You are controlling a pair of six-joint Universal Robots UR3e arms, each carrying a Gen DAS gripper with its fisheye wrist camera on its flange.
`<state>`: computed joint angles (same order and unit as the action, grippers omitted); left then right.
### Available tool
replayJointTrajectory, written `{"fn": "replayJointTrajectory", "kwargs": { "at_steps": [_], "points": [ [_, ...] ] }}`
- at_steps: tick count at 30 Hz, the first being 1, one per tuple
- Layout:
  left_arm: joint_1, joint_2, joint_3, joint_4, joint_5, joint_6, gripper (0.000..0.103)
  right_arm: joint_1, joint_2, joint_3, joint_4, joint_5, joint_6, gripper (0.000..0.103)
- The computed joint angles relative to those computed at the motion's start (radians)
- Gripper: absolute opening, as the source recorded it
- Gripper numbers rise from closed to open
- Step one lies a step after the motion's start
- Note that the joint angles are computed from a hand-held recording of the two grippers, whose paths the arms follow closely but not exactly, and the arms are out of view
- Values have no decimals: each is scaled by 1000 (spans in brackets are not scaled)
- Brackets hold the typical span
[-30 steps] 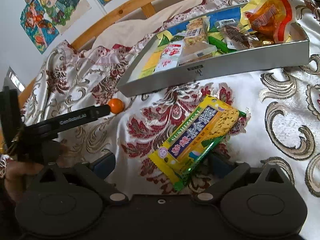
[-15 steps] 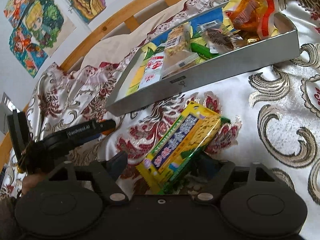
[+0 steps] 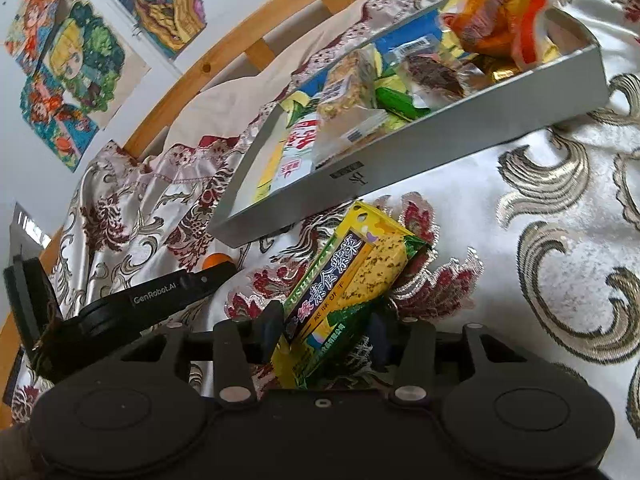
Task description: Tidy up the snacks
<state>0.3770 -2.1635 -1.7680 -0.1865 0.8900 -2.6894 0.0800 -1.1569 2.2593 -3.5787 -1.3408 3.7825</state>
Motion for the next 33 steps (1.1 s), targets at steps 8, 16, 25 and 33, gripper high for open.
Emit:
{"fn": "replayJointTrajectory", "kwargs": {
  "at_steps": [8, 16, 25, 33],
  "points": [
    [15, 106, -127, -1, -30, 30, 28, -16, 3, 19, -50, 31, 8, 26],
    [1, 216, -233, 20, 9, 68, 28, 32, -49, 4, 1, -44, -25, 17],
    [19, 363, -326, -70, 8, 104, 28, 89, -125, 42, 43, -124, -35, 14],
    [75, 528, -420, -149, -55, 146, 28, 137, -256, 110, 79, -204, -26, 13]
  ]
}}
